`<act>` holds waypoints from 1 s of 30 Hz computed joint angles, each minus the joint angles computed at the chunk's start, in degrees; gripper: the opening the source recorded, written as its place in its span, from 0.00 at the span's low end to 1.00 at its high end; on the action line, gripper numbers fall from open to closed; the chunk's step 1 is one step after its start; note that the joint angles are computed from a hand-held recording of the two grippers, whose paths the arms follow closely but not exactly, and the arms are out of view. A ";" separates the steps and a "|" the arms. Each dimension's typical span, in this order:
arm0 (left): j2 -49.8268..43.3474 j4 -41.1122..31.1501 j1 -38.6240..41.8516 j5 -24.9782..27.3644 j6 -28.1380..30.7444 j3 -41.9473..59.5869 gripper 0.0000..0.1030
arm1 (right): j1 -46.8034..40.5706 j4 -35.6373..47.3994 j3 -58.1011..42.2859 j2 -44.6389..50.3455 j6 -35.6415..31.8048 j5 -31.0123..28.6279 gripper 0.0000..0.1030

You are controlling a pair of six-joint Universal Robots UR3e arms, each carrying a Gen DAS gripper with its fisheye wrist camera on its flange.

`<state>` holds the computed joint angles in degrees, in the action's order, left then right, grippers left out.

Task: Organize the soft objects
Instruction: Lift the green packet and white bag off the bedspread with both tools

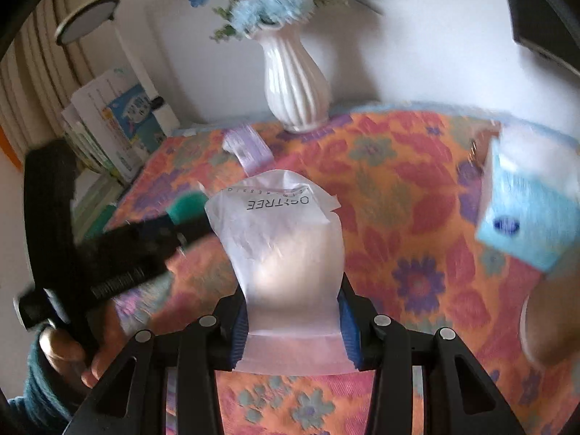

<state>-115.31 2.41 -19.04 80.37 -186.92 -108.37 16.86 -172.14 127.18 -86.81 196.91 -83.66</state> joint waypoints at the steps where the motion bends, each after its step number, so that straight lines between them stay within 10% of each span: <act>1: -0.31 0.49 -0.13 0.21 0.12 -0.03 0.45 | -0.10 -0.36 0.43 0.70 0.63 -0.19 0.40; 14: -1.13 -0.69 -0.68 0.79 1.73 0.90 0.46 | 0.48 2.47 -1.93 2.58 2.67 -3.66 0.61; 19: -1.32 -1.16 -1.00 0.99 2.28 1.36 0.47 | -1.71 2.93 -3.92 4.25 4.81 1.47 0.86; 30: -1.63 -0.69 -1.67 1.84 3.56 1.49 0.47 | 6.24 0.20 -7.63 8.13 6.91 -12.43 0.54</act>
